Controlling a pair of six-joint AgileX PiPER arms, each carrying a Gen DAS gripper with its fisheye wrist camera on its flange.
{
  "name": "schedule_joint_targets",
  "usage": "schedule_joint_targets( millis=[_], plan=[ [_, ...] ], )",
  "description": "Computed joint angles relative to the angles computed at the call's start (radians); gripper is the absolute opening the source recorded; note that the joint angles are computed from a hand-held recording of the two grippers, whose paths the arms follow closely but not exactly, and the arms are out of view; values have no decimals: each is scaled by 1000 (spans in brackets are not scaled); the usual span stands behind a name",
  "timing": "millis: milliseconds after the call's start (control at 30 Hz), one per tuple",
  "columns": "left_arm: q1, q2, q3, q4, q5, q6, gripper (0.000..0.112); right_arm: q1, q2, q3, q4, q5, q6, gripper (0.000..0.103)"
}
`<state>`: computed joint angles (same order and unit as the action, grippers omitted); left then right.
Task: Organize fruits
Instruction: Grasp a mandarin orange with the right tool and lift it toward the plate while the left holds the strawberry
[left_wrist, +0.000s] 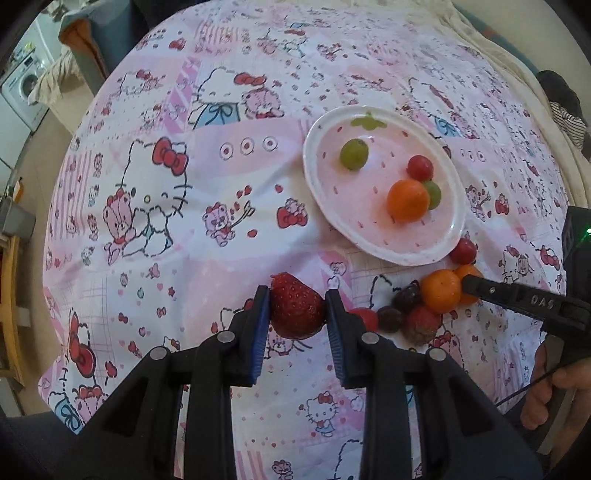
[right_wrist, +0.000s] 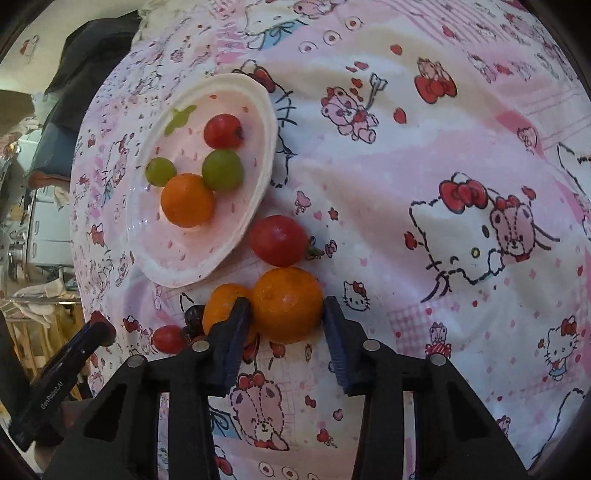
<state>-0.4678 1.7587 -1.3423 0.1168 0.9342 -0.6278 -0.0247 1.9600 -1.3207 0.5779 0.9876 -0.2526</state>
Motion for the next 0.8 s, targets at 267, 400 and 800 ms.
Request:
schedule_joint_targets(
  millis=[267,400,800],
  plan=[
    [-9,-19,-2,8,-18,-10,26,-36,-87,60,83,-11,-96,40],
    [-16,-43,5,48,-32,-57,26,-67,-163,95,186,-14,-188,40],
    [-5,58,-226,137,53,17,26,-27,-164,-74,322,-17,-284,40]
  ],
)
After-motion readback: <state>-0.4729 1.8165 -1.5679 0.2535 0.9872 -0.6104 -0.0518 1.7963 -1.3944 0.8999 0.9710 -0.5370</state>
